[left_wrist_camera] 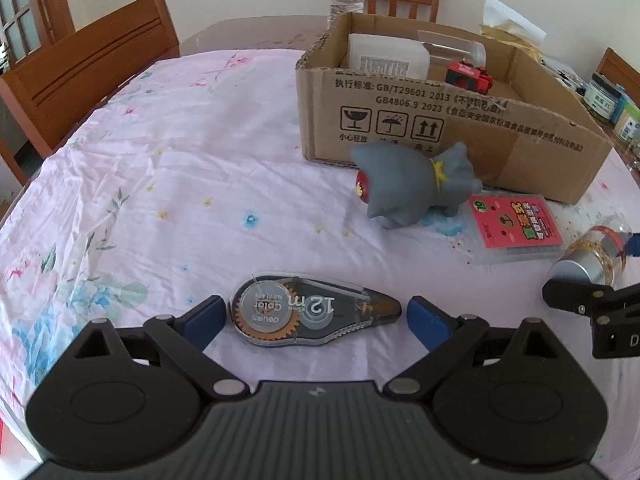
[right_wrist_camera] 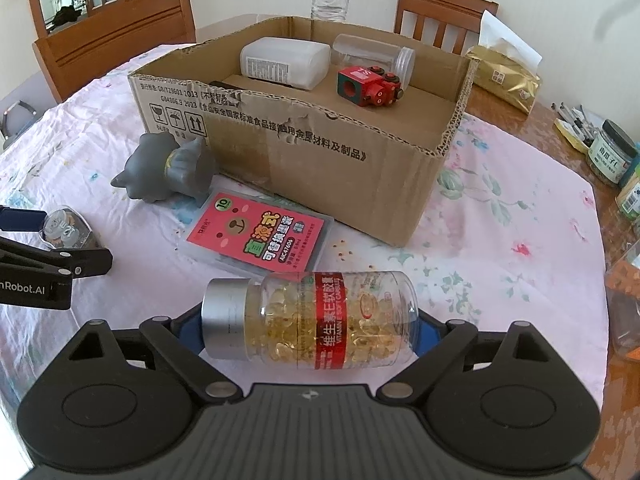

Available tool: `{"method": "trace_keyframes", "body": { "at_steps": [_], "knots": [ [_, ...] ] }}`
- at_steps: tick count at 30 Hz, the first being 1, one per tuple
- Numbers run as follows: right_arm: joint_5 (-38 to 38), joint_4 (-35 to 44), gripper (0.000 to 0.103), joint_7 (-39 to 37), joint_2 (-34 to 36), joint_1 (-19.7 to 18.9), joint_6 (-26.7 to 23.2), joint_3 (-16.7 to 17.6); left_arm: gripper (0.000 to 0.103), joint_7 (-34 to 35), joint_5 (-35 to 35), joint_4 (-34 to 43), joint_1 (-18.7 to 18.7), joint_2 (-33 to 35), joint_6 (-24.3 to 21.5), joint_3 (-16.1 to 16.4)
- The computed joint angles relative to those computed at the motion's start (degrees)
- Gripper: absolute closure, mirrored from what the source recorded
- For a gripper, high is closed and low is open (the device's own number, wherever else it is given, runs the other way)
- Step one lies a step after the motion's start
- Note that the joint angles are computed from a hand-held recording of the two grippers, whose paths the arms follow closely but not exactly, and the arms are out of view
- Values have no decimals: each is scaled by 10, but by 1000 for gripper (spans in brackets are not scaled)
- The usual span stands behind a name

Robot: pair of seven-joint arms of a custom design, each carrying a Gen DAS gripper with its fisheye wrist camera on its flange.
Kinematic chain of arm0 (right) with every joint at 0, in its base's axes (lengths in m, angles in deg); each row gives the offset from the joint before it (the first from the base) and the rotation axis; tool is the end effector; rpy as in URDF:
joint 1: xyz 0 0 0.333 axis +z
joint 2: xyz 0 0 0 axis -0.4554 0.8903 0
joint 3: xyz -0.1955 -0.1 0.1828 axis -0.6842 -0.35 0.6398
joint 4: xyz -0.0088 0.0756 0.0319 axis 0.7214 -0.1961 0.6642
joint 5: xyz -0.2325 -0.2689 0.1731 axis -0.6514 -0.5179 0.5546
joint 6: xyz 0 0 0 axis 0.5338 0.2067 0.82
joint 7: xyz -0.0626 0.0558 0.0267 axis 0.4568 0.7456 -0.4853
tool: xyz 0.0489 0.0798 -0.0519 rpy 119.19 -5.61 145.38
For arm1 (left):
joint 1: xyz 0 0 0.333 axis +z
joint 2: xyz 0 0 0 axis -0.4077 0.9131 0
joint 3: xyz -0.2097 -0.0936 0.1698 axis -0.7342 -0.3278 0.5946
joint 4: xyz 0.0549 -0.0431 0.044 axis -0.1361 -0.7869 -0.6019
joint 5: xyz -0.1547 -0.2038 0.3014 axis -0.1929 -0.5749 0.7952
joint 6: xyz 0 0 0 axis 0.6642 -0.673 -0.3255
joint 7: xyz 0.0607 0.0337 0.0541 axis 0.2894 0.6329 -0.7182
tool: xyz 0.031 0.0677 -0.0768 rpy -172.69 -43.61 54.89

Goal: Organize rigid objects
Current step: 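Grasp the correction-tape roller with the left tool while the right tool grasps the capsule bottle, then carry the tape roller and capsule bottle into the cardboard box and open both tools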

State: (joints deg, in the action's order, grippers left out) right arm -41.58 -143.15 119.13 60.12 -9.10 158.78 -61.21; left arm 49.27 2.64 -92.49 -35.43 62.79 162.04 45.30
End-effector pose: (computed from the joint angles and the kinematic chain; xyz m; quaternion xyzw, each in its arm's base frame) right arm 0.5349 0.1803 0.3056 -0.7601 0.5781 -0.1829 0.2337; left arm 0.5252 -0.1921 0.3046 -0.6512 0.6924 -0.2184 0.2211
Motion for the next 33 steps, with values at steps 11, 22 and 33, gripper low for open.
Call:
{"method": "trace_keyframes", "body": {
  "at_steps": [11,22,33],
  "knots": [
    [-25,13,7,40,-6,5,-41,-1,13,249,-216,-6,39,4,11,-44],
    [-12,15,7,24,-34,-15,-75,25,13,589,-509,-6,76,-28,-41,-99],
    [101,18,7,-113,-87,-37,-73,45,13,827,-682,69,56,-58,-127,-82]
  ]
}}
